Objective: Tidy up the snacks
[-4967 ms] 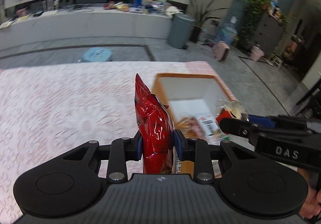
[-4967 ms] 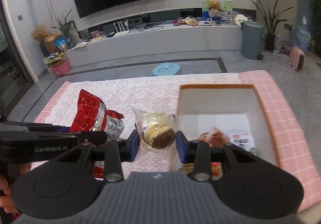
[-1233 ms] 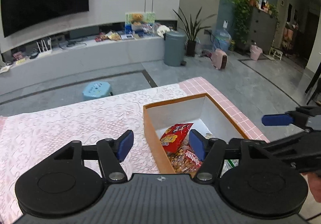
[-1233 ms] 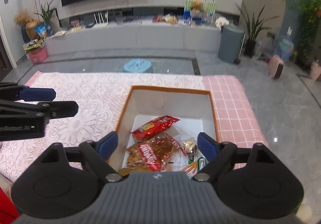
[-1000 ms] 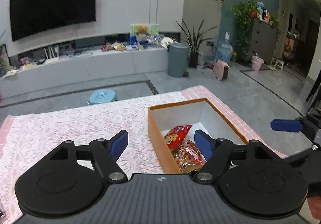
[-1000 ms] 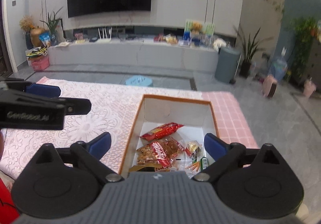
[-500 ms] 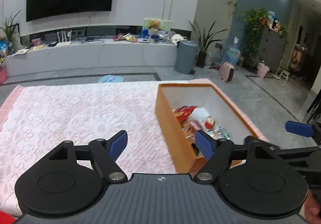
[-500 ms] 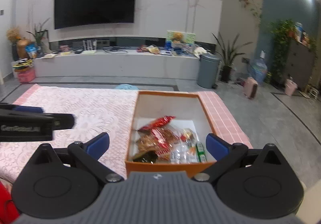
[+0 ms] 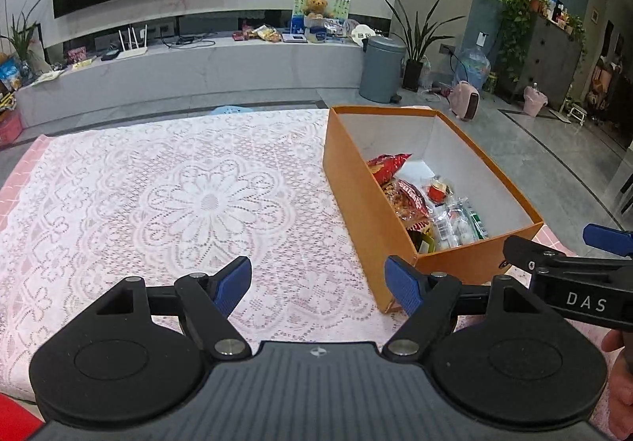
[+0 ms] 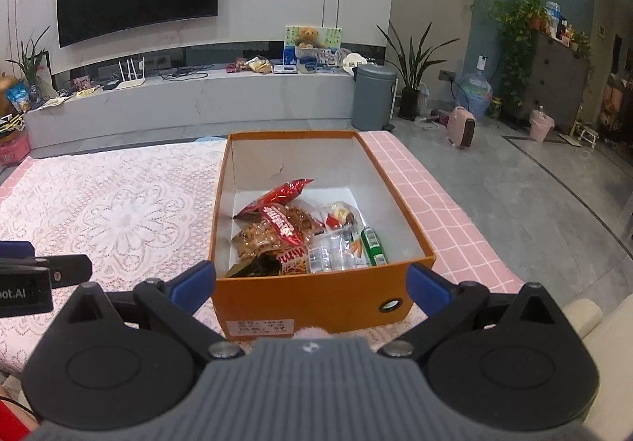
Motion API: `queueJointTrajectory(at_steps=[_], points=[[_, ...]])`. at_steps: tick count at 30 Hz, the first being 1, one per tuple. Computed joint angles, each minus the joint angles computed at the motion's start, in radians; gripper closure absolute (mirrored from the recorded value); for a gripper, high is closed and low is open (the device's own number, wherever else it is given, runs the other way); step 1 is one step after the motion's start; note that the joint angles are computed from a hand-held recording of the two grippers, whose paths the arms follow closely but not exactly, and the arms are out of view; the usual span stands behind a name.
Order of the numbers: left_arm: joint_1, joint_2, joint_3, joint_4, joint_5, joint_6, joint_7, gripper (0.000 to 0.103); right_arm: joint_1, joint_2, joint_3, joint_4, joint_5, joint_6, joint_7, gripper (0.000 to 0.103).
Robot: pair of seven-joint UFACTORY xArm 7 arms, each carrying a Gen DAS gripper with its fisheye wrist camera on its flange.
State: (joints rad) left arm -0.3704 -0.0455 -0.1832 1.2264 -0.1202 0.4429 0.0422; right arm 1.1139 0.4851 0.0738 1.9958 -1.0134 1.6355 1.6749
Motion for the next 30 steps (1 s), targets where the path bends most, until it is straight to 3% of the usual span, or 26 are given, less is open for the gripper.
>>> queueJointTrajectory(at_steps=[13,30], points=[[-0.001,-0.016,-0.002,-0.005,0.016,0.015,-0.019,0.013,-0.011,-0.021,0.013,-0.03,0.005,-0.024,0.038,0.003],[0.0,-0.019,0.0,0.005,0.012,0.034,-0.015,0.013,0.006,0.013,-0.007,0.022,-0.002,-0.021,-0.009,0.003]])
